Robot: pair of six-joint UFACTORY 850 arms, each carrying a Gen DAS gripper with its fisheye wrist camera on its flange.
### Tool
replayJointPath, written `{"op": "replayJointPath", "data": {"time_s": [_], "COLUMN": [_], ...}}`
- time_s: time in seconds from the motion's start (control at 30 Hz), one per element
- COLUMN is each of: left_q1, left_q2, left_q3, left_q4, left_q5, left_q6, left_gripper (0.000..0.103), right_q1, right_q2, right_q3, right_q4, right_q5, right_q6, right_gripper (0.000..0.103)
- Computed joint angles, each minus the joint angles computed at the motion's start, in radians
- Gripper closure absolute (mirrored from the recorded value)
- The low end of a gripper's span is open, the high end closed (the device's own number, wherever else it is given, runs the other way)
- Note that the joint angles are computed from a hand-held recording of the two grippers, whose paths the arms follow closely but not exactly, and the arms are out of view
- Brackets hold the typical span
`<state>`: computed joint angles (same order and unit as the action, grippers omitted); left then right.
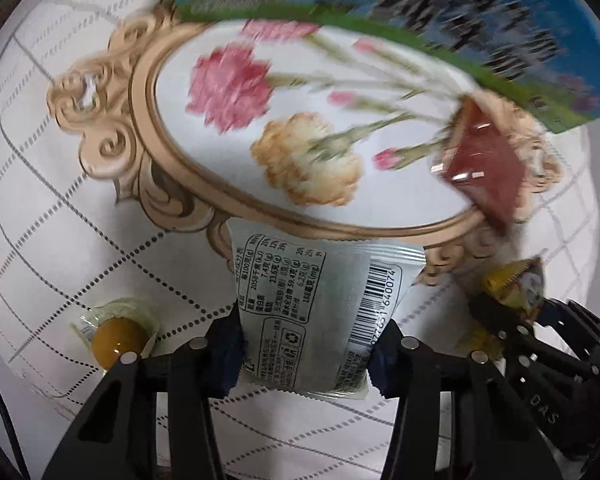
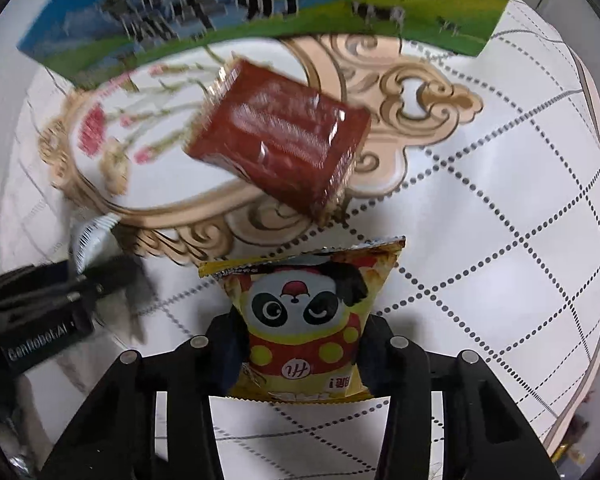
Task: Organize snacks
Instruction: 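Carry both packets into the box and open both tools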
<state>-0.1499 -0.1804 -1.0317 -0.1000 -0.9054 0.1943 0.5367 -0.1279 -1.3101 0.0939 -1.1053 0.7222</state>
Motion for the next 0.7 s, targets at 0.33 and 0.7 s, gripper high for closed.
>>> {"op": "replayJointPath", "data": {"time_s": [0.33,0.7], "left_q1": [0.003,-0.043], "left_q2": [-0.001,-0.582], "left_q3": [-0.289,-1.104], "left_q4": [-0.276,-0.136], "left_q5": [-0.16,-0.382], "left_q6": [0.181,0.054], "left_gripper": [0.056,0.055], "right_q1": [-0.127,-0.219], "right_q2": [-0.004,-0.544], "right_q3": [-0.327,-1.13], "right_q4": [0.005,-0.055], "right_q5": [-0.033,-0.283], "right_q6": [-0.112,-0.207], "right_gripper": [0.055,0.055]}}
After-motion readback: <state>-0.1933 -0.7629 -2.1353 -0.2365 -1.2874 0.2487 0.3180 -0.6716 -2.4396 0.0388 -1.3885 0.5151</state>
